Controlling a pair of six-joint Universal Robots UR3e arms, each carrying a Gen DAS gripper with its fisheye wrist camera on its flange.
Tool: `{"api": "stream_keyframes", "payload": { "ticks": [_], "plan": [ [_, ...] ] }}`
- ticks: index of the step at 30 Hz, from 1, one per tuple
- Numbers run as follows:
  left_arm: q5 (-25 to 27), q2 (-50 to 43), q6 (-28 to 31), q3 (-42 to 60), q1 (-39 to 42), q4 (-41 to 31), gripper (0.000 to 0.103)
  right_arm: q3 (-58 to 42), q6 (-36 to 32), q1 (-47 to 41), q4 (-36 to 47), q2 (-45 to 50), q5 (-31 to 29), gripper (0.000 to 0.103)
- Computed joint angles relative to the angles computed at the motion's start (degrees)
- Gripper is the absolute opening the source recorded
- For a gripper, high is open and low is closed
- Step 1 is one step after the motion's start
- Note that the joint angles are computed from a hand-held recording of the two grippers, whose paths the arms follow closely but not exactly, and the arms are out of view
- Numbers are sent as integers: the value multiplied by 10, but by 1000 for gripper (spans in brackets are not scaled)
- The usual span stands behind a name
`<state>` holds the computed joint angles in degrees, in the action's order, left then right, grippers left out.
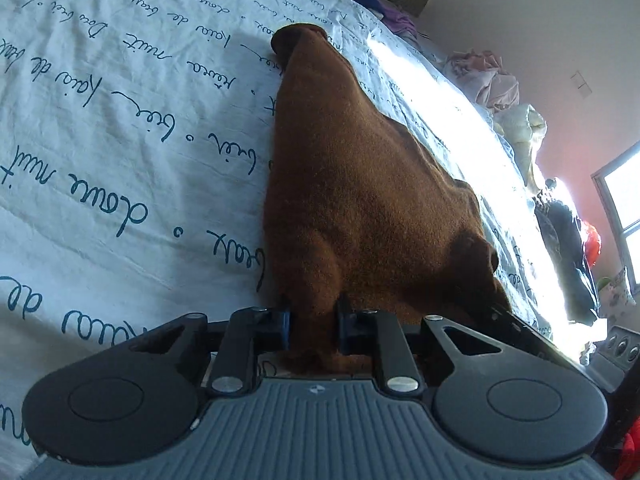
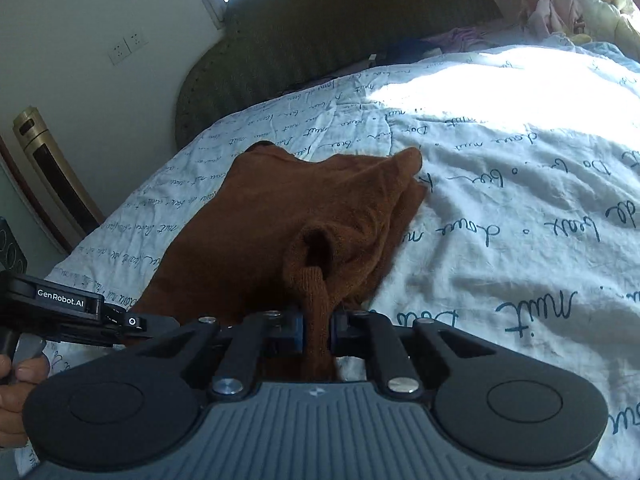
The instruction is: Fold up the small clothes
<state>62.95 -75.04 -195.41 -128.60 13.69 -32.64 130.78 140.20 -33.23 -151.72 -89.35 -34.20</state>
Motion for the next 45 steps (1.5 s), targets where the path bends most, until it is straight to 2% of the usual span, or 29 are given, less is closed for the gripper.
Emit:
{"api": "stream_keyframes", "payload": {
  "ticks": [1,3,4,5,6,8,9,10,12,14,15,16,17,18,22,24,26,27,28,29,30,32,33,35,36,39,41,43,45],
  "plan": [
    [12,5,-1,-5,-8,7,22,-5,-7,-1,17,-11,6,10],
    [33,12,-6,-21,-24,27,23,-3,13,5,-17,-15,-14,11],
    [43,15,-4,-28,-30,40,30,-7,19,15,-40,-1,-33,17],
    [48,17,3,-30,-33,42,31,-31,6,27,-19,19,-56,41],
    [42,23,13,-27,-30,27,39,-52,10,34,5,30,-74,74],
    [23,38,22,-20,-19,3,65,-41,66,21,-61,32,-68,94],
    [30,45,20,-19,-23,3,91,-38,93,10,-93,35,-49,96],
    [61,43,9,-15,-43,19,101,-53,121,7,-109,47,-30,96],
    [147,22,-3,4,-99,43,103,-116,171,28,-127,97,-20,96],
    [145,13,2,13,-107,29,103,-200,249,74,-160,170,-58,95],
    [131,11,12,12,-101,22,103,-246,256,94,-130,199,-78,80],
    [140,6,12,14,-109,25,103,-280,256,107,-114,224,-87,52],
    [171,-3,8,19,-127,33,103,-307,259,123,-110,246,-111,10],
    [215,-16,3,28,-154,47,103,-312,279,135,-135,256,-137,9],
    [276,-18,0,22,-194,128,103,-318,274,158,-189,263,-164,8],
    [255,-22,11,35,-190,127,103,-337,281,164,-195,277,-185,8],
    [240,-37,21,60,-180,97,103,-388,253,177,-120,302,-224,14],
    [218,-38,30,64,-162,90,103,-397,246,172,-97,307,-215,22],
    [182,-35,39,65,-132,87,103,-382,256,168,-119,299,-218,34],
    [141,-40,45,74,-96,81,103,-359,268,167,-148,281,-231,62],
    [105,-53,51,93,-62,68,103,-328,269,159,-183,260,-224,74],
    [42,-105,60,159,-5,39,103,-274,253,134,-225,219,-166,74],
    [9,-140,59,199,20,24,103,-261,240,127,-212,194,-139,74],
    [-103,-233,67,295,75,-25,103,-248,207,119,-174,162,-82,74],
    [-125,-278,52,351,86,-54,103,-244,182,120,-135,145,-60,74],
    [-121,-388,19,511,82,-135,103,-216,110,141,-49,94,-44,74],
    [-117,-442,4,584,76,-171,102,-182,89,156,-35,70,-44,74],
    [-105,-494,-5,654,66,-202,97,-151,61,162,-15,53,-34,74],
    [-118,-535,-16,687,65,-199,91,-120,51,157,-6,39,-21,74]
  ]
}}
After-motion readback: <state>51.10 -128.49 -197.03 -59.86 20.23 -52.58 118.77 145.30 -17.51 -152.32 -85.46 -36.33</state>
